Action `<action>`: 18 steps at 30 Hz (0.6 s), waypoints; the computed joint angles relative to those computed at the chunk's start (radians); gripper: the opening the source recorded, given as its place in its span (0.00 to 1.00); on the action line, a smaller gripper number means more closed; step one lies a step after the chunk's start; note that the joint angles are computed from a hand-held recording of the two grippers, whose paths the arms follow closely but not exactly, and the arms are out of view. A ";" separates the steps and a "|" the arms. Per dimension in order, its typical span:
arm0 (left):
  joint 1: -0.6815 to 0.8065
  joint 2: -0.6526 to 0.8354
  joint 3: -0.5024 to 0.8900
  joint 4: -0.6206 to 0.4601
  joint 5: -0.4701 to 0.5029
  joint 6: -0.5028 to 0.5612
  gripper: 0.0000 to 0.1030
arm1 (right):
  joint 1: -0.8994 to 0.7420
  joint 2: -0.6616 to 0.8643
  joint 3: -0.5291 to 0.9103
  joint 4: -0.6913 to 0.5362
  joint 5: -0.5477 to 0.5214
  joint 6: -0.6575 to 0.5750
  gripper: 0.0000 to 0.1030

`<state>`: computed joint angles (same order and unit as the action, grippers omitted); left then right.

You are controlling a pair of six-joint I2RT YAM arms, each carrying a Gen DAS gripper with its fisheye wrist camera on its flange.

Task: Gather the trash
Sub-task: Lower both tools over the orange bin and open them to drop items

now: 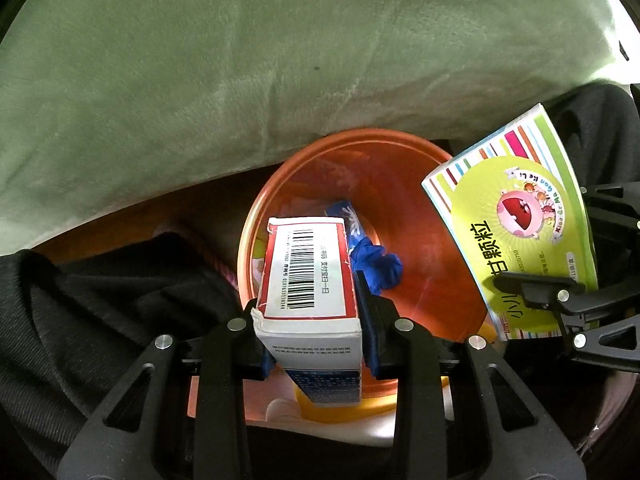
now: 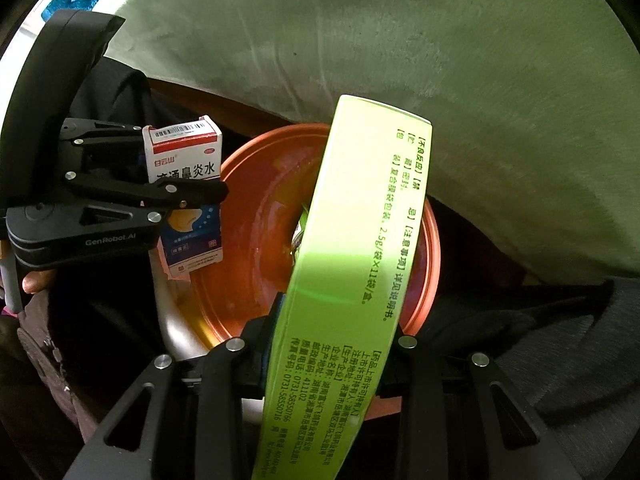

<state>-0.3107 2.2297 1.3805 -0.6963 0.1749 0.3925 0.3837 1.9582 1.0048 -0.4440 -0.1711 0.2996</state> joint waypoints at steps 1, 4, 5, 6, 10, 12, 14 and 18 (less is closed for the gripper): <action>-0.001 0.007 0.017 -0.014 0.001 -0.004 0.31 | 0.006 0.013 0.000 0.012 0.000 0.006 0.34; 0.003 0.017 0.041 -0.042 0.002 -0.009 0.31 | 0.018 0.039 0.007 0.023 -0.001 0.014 0.34; 0.003 0.019 0.042 -0.043 0.002 -0.009 0.31 | 0.017 0.040 0.008 0.019 -0.001 0.011 0.34; 0.002 0.020 0.045 -0.046 0.001 -0.009 0.31 | 0.021 0.047 0.007 0.026 0.000 0.014 0.34; -0.004 0.023 0.039 -0.036 -0.001 -0.004 0.31 | 0.034 0.068 0.010 0.039 0.004 0.026 0.34; -0.006 0.024 0.042 -0.038 -0.003 -0.004 0.31 | 0.038 0.076 0.013 0.041 0.006 0.031 0.34; -0.009 0.031 0.047 -0.041 -0.005 -0.004 0.31 | 0.039 0.084 0.016 0.041 0.009 0.034 0.35; -0.022 0.067 0.083 -0.071 -0.039 -0.024 0.54 | 0.044 0.087 0.018 0.046 0.028 0.044 0.57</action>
